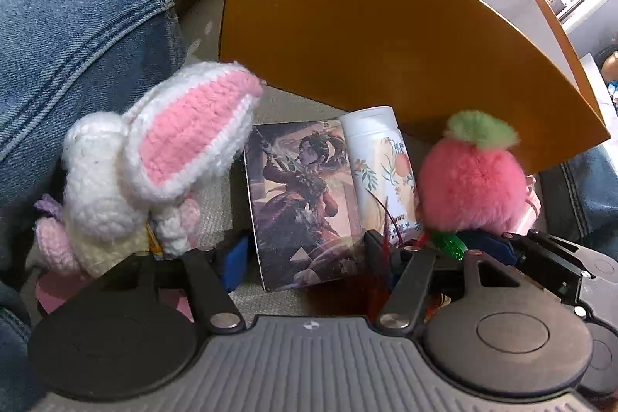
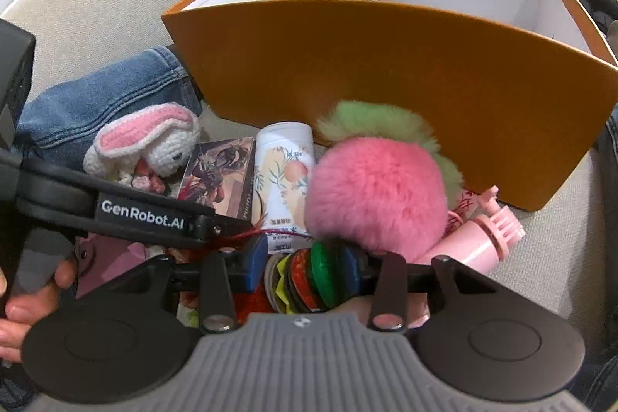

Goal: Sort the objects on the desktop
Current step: 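Move both tools back from the box to the pile of items, then grasp the dark photo card box with the left tool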

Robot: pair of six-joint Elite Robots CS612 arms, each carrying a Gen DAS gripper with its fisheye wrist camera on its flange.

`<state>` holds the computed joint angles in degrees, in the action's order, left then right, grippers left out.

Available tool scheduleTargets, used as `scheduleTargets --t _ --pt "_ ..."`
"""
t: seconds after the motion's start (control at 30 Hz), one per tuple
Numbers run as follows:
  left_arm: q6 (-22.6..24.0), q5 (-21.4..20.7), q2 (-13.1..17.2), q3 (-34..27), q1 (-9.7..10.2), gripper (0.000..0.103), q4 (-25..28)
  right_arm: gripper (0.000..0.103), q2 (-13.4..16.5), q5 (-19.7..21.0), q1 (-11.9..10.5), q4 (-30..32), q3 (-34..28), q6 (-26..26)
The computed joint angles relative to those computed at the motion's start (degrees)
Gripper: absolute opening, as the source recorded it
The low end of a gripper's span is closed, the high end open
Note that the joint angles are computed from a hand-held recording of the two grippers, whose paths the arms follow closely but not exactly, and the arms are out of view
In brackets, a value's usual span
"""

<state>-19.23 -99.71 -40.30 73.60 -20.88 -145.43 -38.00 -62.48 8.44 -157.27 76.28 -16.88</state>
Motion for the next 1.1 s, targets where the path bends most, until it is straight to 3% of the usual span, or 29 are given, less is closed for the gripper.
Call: scheduleTargets --t 0.23,0.53,0.6,0.7,0.8,0.9,1.03,1.07,1.1 --pt "6.3 5.5 -2.6 2.6 -1.32 0.072 -1.5 0.043 -0.7 -0.2 0.1 0.9 1.0 -1.8" --pt "7.3 3.9 -5.2 4.8 -0.45 0.07 -4.3 0.043 -1.2 0.2 -0.1 1.1 1.5 -1.2" --pt "6.1 3.7 -5.2 4.4 -0.19 0.047 -4.1 0.044 -1.3 1.0 -0.2 1.0 1.7 -1.3" --pt "4.6 0.2 -3.4 2.0 0.37 0.043 -4.4 0.044 -1.4 3.7 -0.6 1.5 1.5 -1.3" --pt "3.9 -1.9 -2.8 1.1 0.52 0.037 -3.0 0.043 -1.3 3.7 -0.5 1.5 1.4 -1.2" --pt "3.5 -4.7 -2.5 1.0 0.67 0.037 -2.0 0.042 -1.3 3.6 -0.5 1.9 1.1 -0.8" --pt "6.9 -0.9 -3.6 2.2 -0.07 0.037 -1.1 0.042 -1.3 2.3 -0.3 2.1 1.0 -0.8" --pt "8.5 0.2 -4.2 2.7 -0.28 0.042 -0.9 0.041 -1.3 1.5 -0.2 1.9 1.0 -0.8" --pt "9.8 0.4 -4.7 3.4 -0.34 0.056 -0.9 0.041 -1.3 1.5 -0.2 2.2 0.9 -0.8"
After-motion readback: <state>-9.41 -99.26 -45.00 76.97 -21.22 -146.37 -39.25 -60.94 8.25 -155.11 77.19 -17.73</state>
